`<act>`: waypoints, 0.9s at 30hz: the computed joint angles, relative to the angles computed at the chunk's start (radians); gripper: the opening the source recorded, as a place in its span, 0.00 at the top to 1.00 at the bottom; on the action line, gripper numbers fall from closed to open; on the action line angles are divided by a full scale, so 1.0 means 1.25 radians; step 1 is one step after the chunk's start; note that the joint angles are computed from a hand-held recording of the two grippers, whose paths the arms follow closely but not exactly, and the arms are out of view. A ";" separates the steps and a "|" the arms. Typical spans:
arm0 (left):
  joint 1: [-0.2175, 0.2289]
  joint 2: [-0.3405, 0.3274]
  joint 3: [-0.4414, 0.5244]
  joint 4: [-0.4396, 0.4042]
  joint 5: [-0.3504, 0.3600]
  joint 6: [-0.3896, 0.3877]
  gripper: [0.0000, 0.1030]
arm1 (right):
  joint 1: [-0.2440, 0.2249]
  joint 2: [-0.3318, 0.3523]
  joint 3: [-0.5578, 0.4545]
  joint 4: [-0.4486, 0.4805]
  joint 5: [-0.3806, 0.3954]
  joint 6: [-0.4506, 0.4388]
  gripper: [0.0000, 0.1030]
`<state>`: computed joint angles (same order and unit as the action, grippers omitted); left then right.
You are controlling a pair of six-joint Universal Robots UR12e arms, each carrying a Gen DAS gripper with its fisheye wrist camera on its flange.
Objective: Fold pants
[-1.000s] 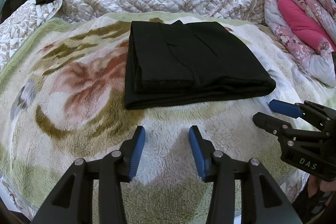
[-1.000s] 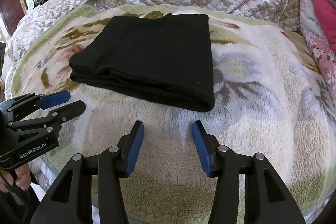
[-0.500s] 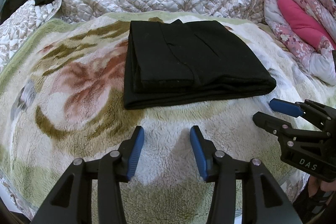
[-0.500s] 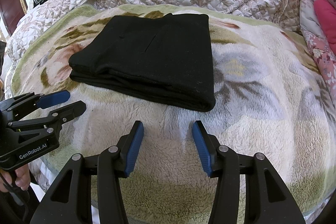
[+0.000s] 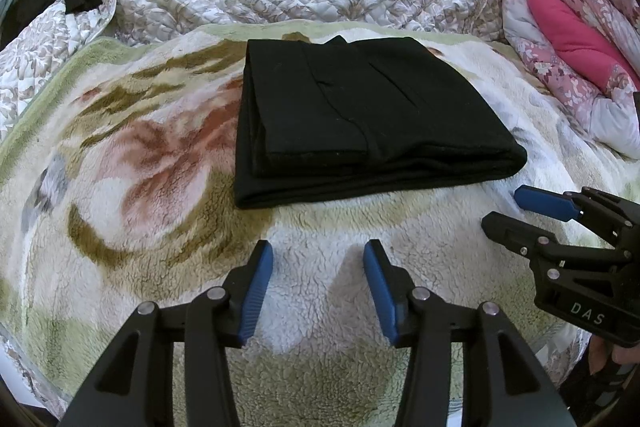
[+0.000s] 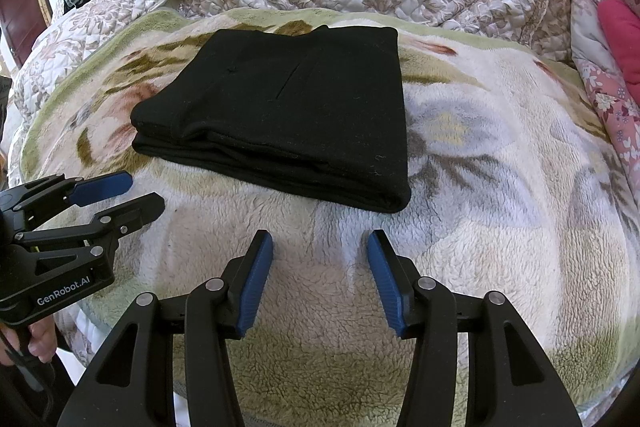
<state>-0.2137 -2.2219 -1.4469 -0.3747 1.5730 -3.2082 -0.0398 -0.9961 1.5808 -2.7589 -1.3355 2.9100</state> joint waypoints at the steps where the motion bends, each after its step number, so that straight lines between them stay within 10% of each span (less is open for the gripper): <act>1: 0.000 0.000 0.000 0.000 0.000 -0.001 0.51 | 0.000 0.000 0.000 0.000 0.000 0.000 0.51; 27: 0.001 0.000 0.001 -0.009 -0.012 -0.003 0.44 | 0.001 0.000 0.000 0.000 -0.002 0.000 0.51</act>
<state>-0.2124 -2.2222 -1.4452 -0.3861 1.5582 -3.2125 -0.0388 -0.9962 1.5805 -2.7594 -1.3381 2.9100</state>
